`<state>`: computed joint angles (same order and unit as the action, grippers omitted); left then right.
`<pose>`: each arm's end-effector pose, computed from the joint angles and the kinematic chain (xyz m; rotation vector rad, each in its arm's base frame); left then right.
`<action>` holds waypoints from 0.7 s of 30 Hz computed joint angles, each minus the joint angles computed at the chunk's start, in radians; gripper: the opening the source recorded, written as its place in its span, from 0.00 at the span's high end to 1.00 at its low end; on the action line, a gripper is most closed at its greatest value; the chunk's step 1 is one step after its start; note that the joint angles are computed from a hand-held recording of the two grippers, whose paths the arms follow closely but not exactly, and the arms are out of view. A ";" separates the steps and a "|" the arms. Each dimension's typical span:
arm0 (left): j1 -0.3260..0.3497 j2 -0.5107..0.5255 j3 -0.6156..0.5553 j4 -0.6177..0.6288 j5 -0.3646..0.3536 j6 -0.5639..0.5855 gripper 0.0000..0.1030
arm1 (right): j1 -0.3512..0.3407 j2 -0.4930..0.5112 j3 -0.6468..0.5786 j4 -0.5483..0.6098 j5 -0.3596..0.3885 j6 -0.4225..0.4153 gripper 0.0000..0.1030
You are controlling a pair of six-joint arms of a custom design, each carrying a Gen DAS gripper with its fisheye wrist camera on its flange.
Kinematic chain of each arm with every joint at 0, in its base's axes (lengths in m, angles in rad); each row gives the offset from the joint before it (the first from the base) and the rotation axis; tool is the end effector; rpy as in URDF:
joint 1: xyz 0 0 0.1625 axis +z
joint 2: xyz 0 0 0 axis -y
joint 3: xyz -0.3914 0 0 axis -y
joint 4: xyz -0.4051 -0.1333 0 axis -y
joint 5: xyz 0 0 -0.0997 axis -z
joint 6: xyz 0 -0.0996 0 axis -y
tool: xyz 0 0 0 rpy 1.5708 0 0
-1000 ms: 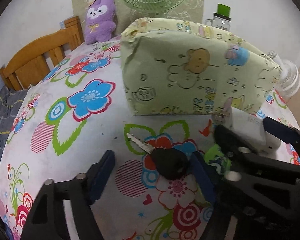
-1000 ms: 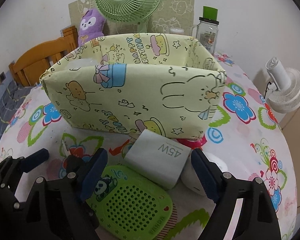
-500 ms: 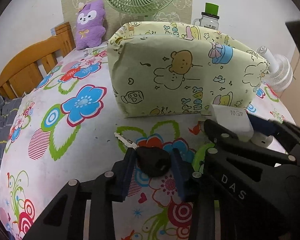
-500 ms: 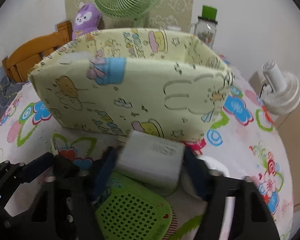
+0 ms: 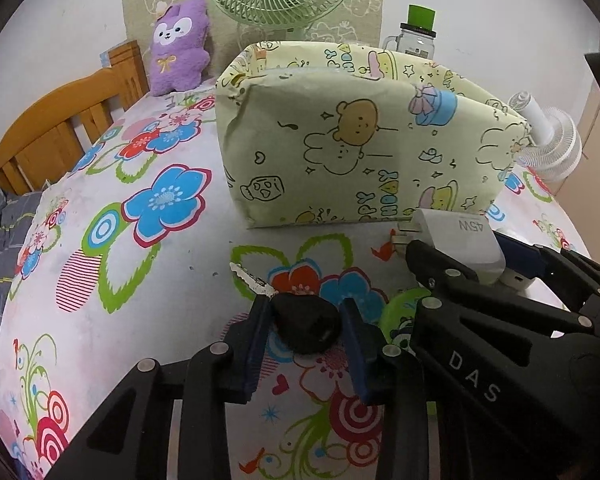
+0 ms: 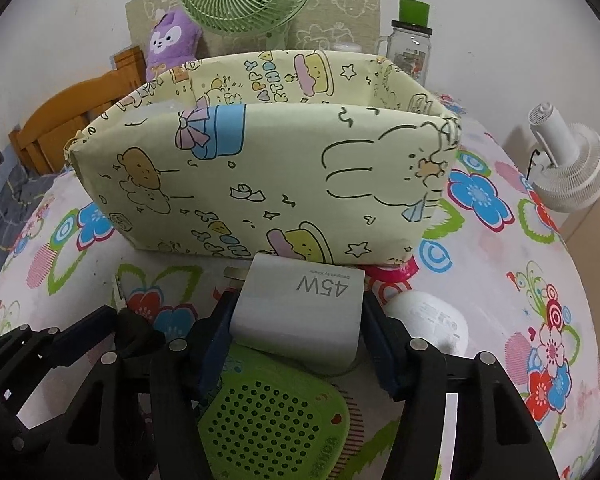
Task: Organize rigid objects
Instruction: 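Grasp the white square charger with the right tool while the left grasps the black key fob, then lift and carry the charger and key fob with both tools over the basket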
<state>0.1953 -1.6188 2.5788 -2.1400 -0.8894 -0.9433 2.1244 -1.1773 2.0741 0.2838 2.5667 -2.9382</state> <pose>-0.2330 -0.2459 0.1121 0.6949 2.3617 -0.6036 0.2165 -0.2557 0.1195 0.1511 -2.2163 0.8493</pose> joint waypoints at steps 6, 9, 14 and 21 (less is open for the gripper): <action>-0.035 -0.023 0.002 0.036 0.005 -0.026 0.65 | 0.019 -0.016 0.010 0.020 -0.001 0.032 0.39; -0.050 -0.036 0.003 0.055 0.005 -0.038 0.65 | 0.034 -0.017 0.011 0.031 0.008 0.050 0.39; -0.082 -0.057 0.002 0.085 0.008 -0.061 0.65 | 0.063 -0.025 0.014 0.052 0.027 0.081 0.39; -0.122 -0.085 0.003 0.124 0.010 -0.091 0.65 | 0.107 -0.032 0.016 0.091 0.053 0.135 0.39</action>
<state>0.0733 -1.7034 2.5822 -2.0163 -0.8793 -1.0339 2.2319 -1.2092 2.0900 0.3746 2.6197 -2.8033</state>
